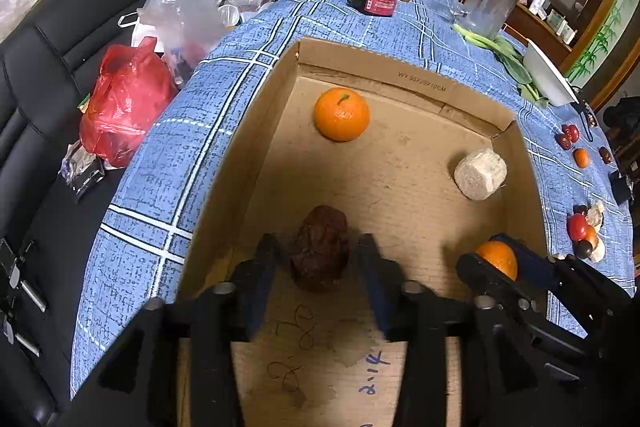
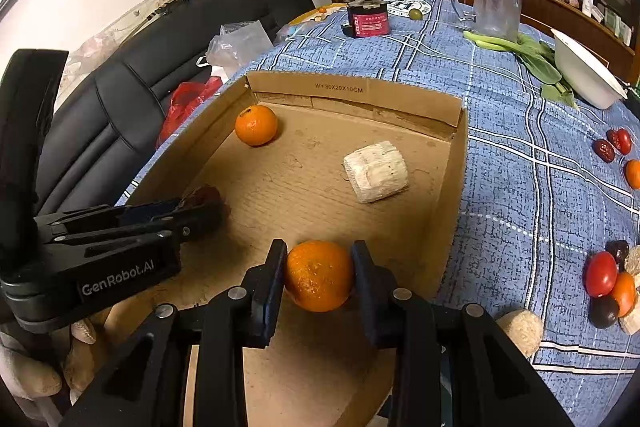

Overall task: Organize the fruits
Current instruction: 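Carry the date with the left tool while the right tool carries the orange to the box, then release the date from the left tool while the right tool releases the orange in the box, then withdraw both tools from the box toward the remaining fruit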

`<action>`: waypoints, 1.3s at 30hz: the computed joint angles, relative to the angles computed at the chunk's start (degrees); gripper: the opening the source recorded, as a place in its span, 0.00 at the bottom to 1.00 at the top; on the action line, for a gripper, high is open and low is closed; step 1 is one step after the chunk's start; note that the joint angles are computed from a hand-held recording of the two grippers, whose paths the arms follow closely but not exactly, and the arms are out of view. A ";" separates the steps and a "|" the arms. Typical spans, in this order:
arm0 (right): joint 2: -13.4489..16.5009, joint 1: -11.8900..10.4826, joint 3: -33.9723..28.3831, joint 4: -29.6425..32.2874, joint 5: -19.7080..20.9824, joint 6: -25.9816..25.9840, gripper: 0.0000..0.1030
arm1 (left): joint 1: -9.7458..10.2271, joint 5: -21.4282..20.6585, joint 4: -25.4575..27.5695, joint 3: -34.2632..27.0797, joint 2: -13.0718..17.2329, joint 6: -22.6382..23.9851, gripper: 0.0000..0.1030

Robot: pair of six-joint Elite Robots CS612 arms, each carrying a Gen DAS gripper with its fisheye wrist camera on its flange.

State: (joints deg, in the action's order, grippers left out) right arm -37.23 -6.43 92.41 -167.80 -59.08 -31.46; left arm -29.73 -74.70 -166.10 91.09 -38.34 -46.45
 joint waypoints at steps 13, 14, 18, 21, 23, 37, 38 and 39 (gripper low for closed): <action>-0.33 -0.12 1.03 -2.69 -0.05 0.33 0.50 | -0.16 0.06 -6.85 2.95 -0.94 -1.49 0.57; -0.42 -0.21 1.25 -3.24 0.13 0.36 0.52 | -0.30 0.39 -7.56 3.33 -1.12 -1.66 0.58; -1.08 -0.62 2.19 -4.23 1.05 -0.03 0.52 | -1.16 2.27 -9.62 4.99 -2.19 -1.59 0.58; -1.74 -1.04 3.13 -5.11 2.07 -0.13 0.52 | -1.93 3.63 -11.28 6.47 -2.98 -1.90 0.58; -2.16 -1.30 3.72 -5.52 2.47 -0.17 0.52 | -2.58 4.89 -12.26 7.46 -3.49 -2.49 0.58; -5.30 -4.46 9.96 -13.15 4.03 -0.52 0.59 | -7.70 12.45 -16.02 12.71 -6.46 -5.40 0.59; -5.51 -4.75 10.58 -14.25 3.88 -0.51 0.59 | -7.90 12.55 -16.30 12.89 -6.54 -5.40 0.59; -5.70 -5.03 11.18 -15.39 3.66 -0.43 0.59 | -8.27 12.72 -16.75 13.08 -6.61 -5.29 0.59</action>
State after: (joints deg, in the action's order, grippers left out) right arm -42.93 -11.46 103.59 -183.18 -55.42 -31.89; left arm -38.00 -61.98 -182.85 104.17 -44.95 -51.74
